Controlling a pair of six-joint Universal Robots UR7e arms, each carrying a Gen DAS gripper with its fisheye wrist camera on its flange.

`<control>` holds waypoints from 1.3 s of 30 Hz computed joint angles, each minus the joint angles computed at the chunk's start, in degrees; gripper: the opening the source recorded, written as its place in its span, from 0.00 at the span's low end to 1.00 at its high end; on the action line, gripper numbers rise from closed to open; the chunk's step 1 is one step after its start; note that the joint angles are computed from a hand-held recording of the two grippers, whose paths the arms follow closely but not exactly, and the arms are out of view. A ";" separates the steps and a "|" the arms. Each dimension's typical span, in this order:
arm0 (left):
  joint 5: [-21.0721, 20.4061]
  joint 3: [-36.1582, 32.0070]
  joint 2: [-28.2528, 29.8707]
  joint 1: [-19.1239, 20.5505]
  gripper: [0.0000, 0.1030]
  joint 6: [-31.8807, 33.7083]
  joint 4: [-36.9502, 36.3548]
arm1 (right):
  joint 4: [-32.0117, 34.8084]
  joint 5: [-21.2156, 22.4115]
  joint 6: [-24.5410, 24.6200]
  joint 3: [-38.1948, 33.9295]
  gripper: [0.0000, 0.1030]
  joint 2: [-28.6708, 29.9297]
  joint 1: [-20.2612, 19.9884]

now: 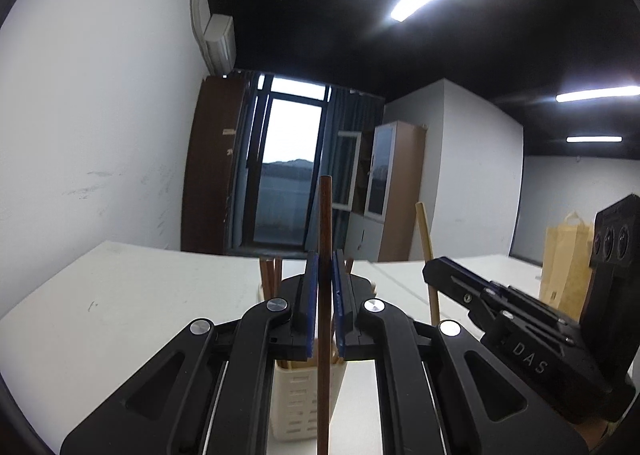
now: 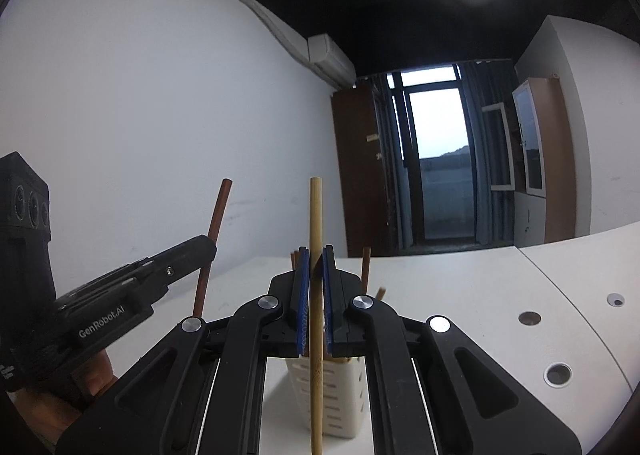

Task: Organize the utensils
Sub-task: 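Lift both held chopsticks upright and carry them above the holder, then lower the chopsticks into the holder and open both tools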

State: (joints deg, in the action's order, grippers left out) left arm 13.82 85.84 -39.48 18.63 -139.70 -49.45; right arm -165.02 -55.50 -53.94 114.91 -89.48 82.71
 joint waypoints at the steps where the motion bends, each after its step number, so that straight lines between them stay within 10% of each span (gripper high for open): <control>1: 0.36 0.11 0.34 -0.05 0.06 1.28 -1.35 | -0.56 0.56 0.80 -0.43 0.07 0.54 -0.02; 16: 14.42 10.62 -1.16 2.15 0.06 19.86 -34.68 | -16.49 8.53 9.50 -2.75 0.07 9.50 0.55; 39: 27.82 7.00 5.40 8.24 0.06 25.70 -49.40 | -40.74 16.01 18.56 -7.00 0.07 21.10 0.32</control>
State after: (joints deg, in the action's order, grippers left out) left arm 41.64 92.84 -34.08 26.86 -114.00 -98.84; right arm -205.76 -39.49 -35.38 107.90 -68.37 83.03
